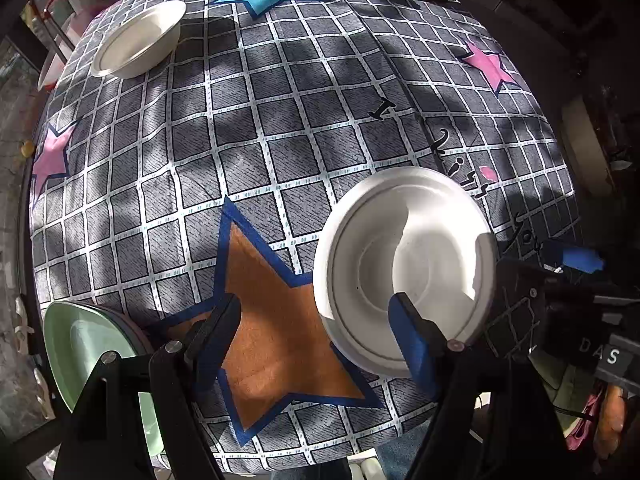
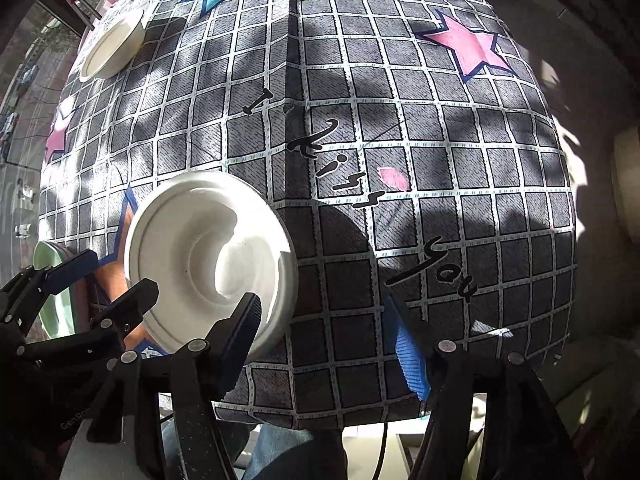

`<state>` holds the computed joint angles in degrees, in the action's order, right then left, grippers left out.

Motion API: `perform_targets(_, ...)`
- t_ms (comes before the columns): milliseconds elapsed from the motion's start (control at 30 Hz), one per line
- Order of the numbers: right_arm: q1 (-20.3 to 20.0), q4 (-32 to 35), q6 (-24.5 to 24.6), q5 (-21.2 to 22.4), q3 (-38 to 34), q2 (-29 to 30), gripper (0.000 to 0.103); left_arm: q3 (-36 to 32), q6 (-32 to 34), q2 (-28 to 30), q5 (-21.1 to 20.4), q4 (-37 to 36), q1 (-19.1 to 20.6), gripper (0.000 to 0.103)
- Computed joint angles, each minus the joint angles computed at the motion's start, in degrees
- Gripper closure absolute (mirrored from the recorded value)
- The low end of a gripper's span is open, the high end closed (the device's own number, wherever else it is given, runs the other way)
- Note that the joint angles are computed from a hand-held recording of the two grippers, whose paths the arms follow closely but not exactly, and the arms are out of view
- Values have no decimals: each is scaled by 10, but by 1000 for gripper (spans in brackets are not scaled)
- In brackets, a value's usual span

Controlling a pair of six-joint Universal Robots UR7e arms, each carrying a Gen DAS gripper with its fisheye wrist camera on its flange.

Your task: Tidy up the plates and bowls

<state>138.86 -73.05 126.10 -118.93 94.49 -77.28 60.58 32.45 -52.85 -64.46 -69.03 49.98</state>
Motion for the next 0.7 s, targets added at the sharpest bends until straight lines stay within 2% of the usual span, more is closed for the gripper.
perform_targets(167,-2,17,13,-14,-10,0,38,-20,-4,8,10,3,5,24)
perform_targets(300,-16,18,-11,-38,-21,1,38,-54,-20,27,4,9,7,24)
perform_targets(500,-46,40,-86,-97,-67,12,38,-122,-40,74,2,-6,7,24)
perform_targets(633,-71,-3,-159,-138,-75,6,38,-195,-45,126,16,-23,9,24)
perform_targets(700,-87,-13,-200,-152,-90,9,38,-260,-59,169,23,-15,12,24)
